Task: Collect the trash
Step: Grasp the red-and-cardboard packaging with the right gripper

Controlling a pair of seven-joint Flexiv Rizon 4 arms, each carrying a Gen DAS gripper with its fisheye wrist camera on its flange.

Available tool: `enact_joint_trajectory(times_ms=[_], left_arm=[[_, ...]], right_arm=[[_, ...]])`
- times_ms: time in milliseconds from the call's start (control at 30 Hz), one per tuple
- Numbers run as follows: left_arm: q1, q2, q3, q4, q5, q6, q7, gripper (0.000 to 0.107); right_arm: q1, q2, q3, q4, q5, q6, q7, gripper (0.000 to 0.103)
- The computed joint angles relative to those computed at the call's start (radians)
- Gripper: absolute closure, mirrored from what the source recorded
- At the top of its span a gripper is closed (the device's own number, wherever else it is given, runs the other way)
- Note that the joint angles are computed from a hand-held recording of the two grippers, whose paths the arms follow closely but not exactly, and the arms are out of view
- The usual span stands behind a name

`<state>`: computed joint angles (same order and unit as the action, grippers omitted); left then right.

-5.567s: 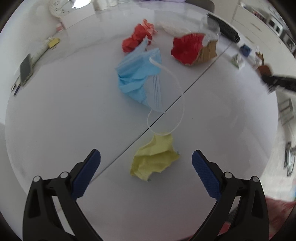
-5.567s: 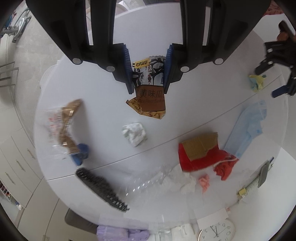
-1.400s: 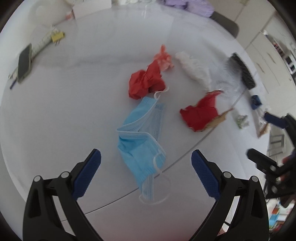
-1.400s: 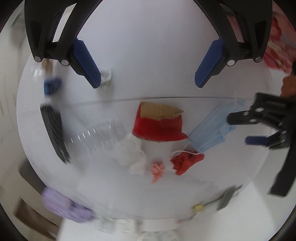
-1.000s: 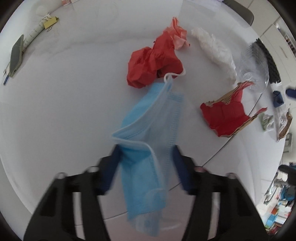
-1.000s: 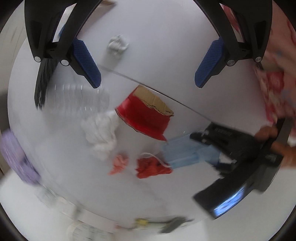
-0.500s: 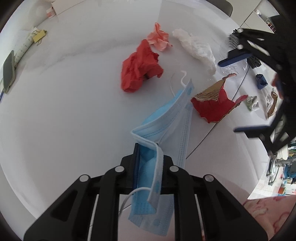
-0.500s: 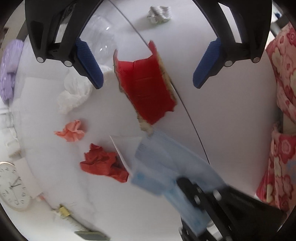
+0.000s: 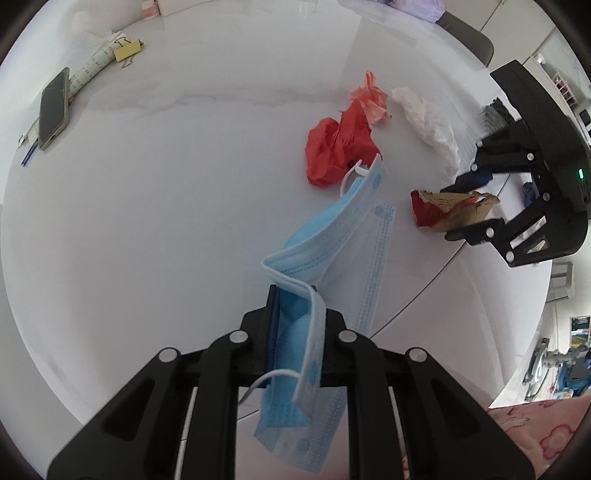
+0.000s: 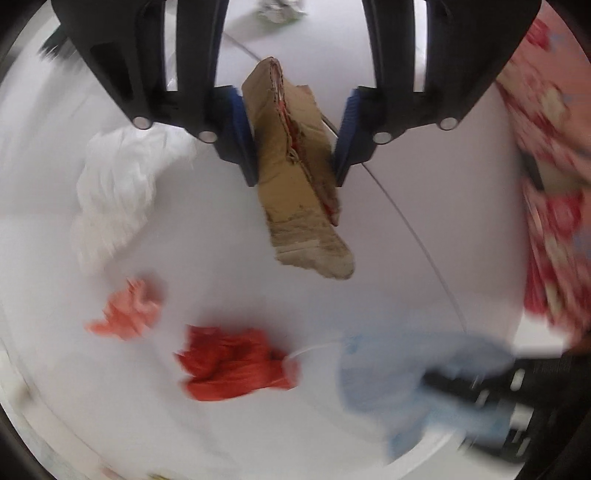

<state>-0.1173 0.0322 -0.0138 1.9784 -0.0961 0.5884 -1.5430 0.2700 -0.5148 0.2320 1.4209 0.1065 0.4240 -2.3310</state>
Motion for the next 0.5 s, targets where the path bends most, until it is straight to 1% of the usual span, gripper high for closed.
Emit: enact_joint_trajectory(times_ms=[100, 233, 333, 400, 500], left_arm=[[-0.009, 0.027, -0.002, 0.019, -0.003, 0.016, 0.019, 0.092], [-0.026, 0.04, -0.015, 0.017, -0.008, 0.029, 0.056, 0.092], [-0.057, 0.04, -0.038, 0.007, -0.036, 0.056, 0.109, 0.092], [-0.083, 0.039, -0.055, -0.007, -0.051, 0.065, 0.151, 0.092], [-0.133, 0.033, -0.085, -0.027, -0.086, 0.067, 0.222, 0.092]], right_arm=[[-0.03, 0.019, 0.004, 0.004, 0.087, 0.008, 0.085, 0.066], [-0.074, 0.113, 0.01, 0.108, 0.217, 0.114, 0.221, 0.066], [-0.098, 0.233, 0.007, 0.253, 0.305, 0.252, 0.339, 0.066], [-0.109, 0.338, 0.0, 0.384, 0.348, 0.358, 0.428, 0.066], [-0.119, 0.476, -0.02, 0.545, 0.383, 0.463, 0.556, 0.066]])
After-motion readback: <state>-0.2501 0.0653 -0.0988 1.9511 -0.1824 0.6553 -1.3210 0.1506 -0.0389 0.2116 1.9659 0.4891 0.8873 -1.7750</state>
